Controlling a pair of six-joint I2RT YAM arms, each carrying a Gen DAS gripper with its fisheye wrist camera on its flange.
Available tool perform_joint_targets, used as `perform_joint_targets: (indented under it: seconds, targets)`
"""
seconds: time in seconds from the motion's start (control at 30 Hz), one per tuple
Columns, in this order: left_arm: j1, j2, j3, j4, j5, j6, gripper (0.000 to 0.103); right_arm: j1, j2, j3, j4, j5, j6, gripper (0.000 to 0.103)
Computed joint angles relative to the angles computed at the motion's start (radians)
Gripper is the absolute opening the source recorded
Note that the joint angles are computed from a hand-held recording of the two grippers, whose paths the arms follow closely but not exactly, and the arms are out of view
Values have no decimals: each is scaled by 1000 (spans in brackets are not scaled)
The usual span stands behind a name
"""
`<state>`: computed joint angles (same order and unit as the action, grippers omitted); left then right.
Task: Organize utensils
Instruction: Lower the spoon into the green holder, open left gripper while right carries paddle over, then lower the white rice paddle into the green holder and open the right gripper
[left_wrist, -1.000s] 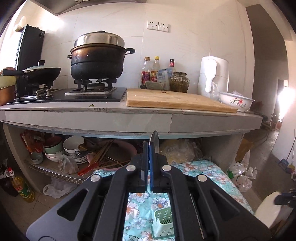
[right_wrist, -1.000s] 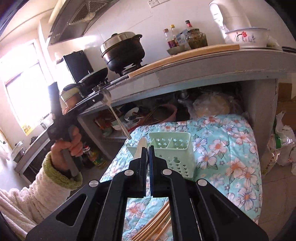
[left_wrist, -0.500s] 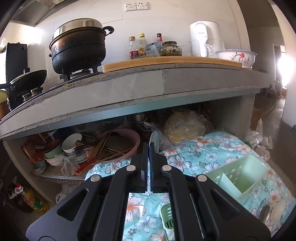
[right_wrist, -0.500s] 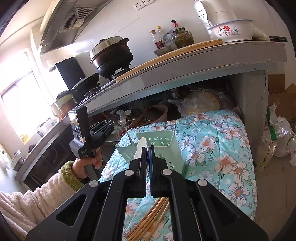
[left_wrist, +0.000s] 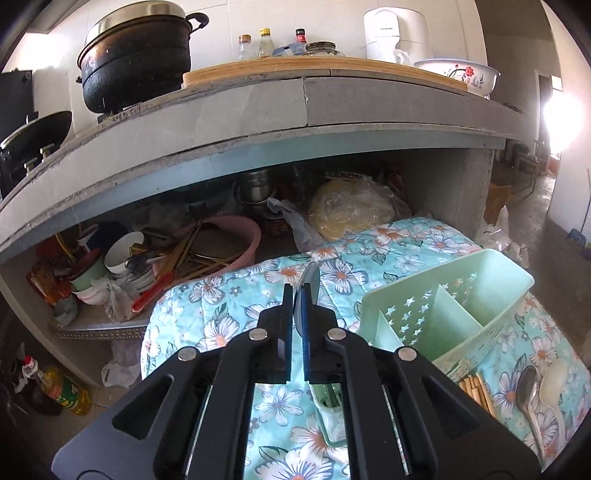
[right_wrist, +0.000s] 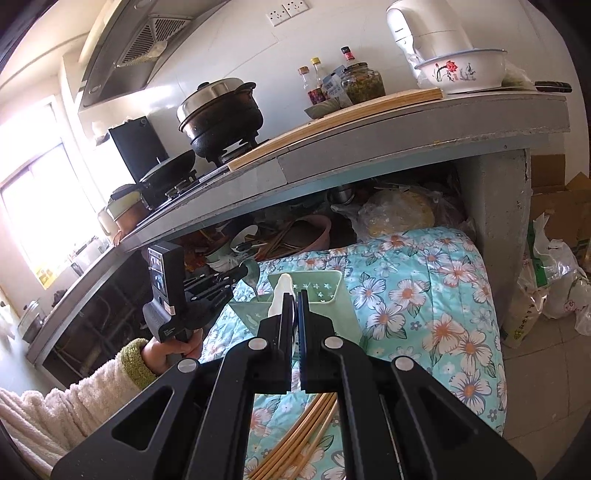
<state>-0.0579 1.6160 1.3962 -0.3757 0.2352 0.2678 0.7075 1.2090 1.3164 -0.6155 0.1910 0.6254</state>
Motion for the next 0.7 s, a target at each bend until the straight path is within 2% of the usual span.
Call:
perform_joint_targets:
  seconds: [0.03, 0.1, 0.2, 0.5, 0.7]
  targets:
    - [5, 1, 4, -9, 10, -4, 6, -1, 0, 1, -3, 2, 2, 3]
    - [15, -3, 3, -18, 29, -13, 22, -7, 0, 5, -8, 2, 3, 3]
    - [31, -18, -11, -14, 63, -24, 36, -16, 6, 21, -12, 7, -3, 3]
    - [83, -97, -78, 4, 129, -79, 48, -62, 71, 147, 15, 84, -79, 3]
    - [157, -217, -175, 20, 214, -142, 57, -121, 217, 304, 84, 150, -193, 3]
